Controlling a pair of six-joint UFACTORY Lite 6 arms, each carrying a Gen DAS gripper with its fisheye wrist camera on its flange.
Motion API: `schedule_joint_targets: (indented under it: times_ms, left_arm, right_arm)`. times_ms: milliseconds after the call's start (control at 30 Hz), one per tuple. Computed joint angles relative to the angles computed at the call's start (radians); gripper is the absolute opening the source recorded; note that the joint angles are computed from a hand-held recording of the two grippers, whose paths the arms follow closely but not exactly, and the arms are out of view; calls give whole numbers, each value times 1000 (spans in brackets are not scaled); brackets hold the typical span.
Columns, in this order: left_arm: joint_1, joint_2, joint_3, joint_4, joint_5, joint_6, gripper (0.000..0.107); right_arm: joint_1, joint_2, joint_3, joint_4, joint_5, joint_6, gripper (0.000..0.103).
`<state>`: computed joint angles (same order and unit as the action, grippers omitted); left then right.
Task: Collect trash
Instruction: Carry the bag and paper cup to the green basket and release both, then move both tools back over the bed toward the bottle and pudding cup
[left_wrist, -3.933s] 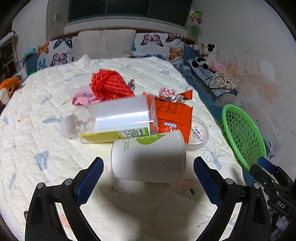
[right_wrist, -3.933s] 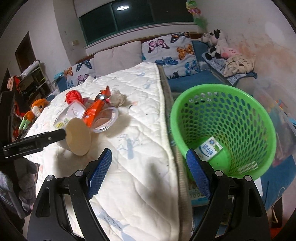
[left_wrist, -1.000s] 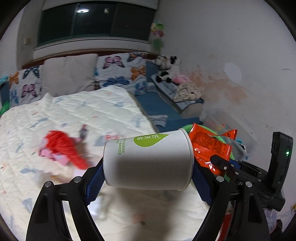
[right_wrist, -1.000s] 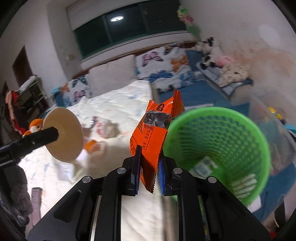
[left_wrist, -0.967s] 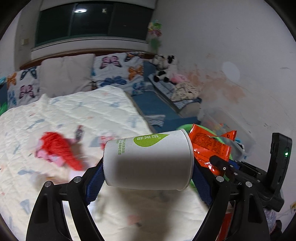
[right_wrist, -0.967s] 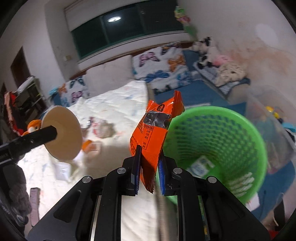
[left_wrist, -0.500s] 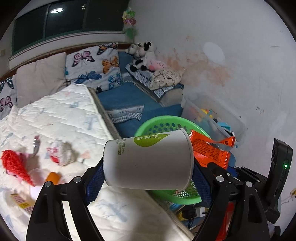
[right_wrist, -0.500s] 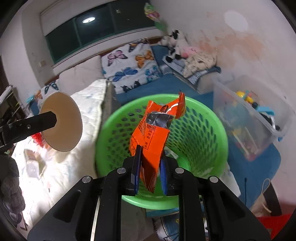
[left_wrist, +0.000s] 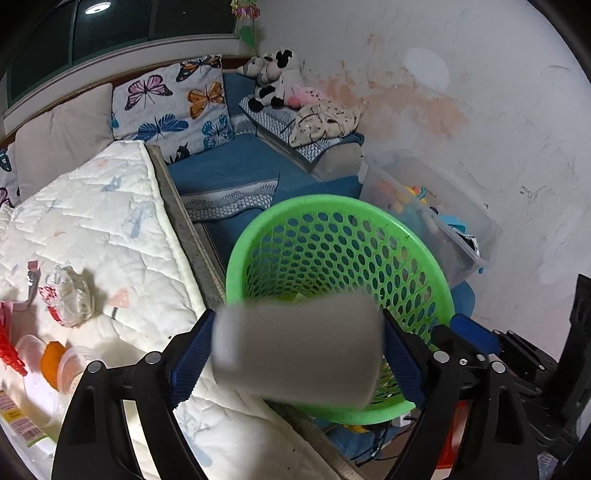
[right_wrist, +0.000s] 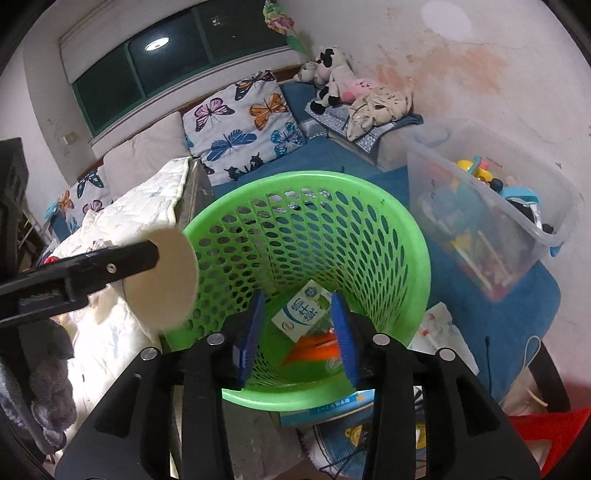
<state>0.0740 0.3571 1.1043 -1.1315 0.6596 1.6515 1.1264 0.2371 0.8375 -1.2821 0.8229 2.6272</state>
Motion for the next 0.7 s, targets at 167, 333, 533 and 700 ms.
schedule_joint_targets:
  times_ms: [167,333,533,700]
  left_arm:
    - [6,-24,-39,-29,-1,47,85]
    - [55,-66,-61,-29,26,74,85]
    - [173,-114,-55,-6,101,76,85]
    - [294,-127,-27,24,153,90,85]
  right_arm:
    - [11,-18,-2,0,18,1,40]
    - [30,-14,26,3,39,-18,45]
    - [59,29,110,7,61,-52,49]
    - [74,91,213,0,63,-98,53]
